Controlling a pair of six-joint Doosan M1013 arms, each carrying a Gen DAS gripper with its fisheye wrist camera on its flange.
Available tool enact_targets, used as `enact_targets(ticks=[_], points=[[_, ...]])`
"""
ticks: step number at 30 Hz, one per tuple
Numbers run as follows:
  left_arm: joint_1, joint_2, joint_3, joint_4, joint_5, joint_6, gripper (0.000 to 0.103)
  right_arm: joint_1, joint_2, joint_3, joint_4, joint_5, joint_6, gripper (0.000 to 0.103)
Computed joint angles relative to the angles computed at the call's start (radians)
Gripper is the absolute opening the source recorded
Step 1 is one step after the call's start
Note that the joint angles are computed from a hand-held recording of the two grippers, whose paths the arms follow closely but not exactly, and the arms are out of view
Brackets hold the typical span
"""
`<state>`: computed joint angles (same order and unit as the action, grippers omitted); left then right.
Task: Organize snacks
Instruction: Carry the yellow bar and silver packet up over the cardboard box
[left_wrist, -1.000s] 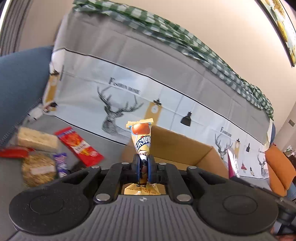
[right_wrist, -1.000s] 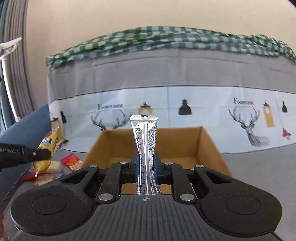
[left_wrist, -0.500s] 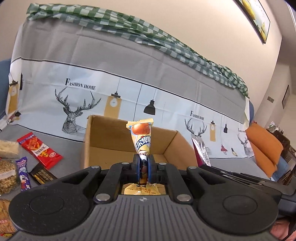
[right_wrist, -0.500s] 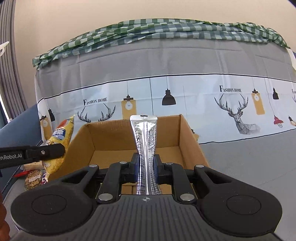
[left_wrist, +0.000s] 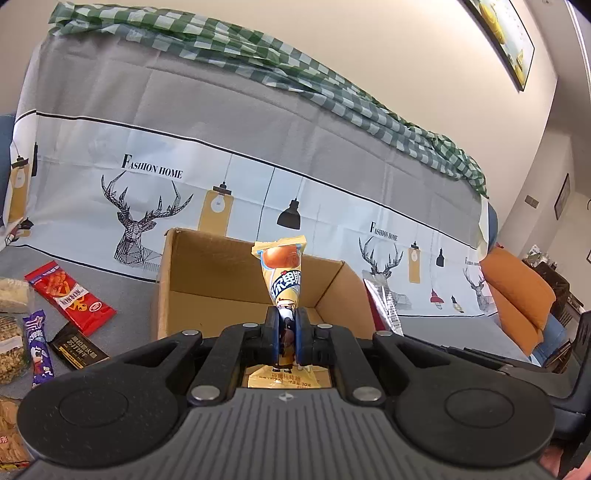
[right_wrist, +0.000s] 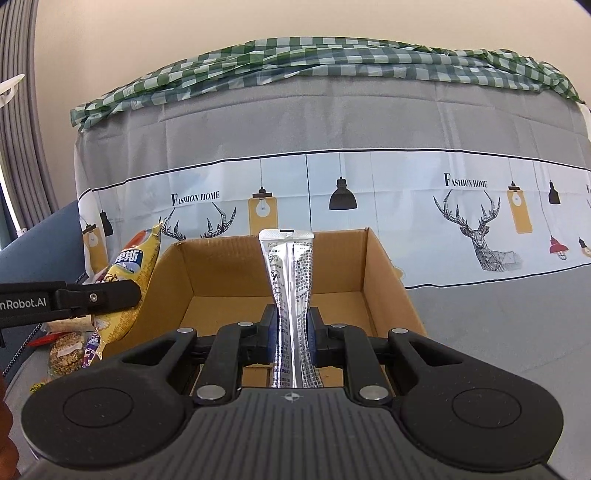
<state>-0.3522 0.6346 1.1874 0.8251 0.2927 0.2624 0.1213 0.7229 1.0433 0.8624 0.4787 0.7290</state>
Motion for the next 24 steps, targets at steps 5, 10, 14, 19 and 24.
enact_targets(ticks=[5,10,14,19,24], points=[[0.001,0.000,0.001,-0.005,-0.006,0.007,0.008,-0.001,0.005,-0.009,-0.005,0.009,-0.004,0.017],[0.002,-0.001,0.002,-0.007,-0.011,0.012,0.008,-0.002,0.006,-0.010,-0.002,0.011,-0.010,0.017],[0.002,-0.001,0.001,-0.005,-0.013,0.013,0.008,-0.002,0.007,-0.012,-0.006,0.016,-0.005,0.017],[0.001,-0.001,0.001,-0.004,-0.015,0.017,0.008,-0.003,0.008,-0.014,-0.004,0.019,-0.011,0.017],[0.000,0.000,-0.001,-0.004,-0.013,0.020,0.008,-0.005,0.009,-0.016,0.003,0.024,-0.023,0.017]])
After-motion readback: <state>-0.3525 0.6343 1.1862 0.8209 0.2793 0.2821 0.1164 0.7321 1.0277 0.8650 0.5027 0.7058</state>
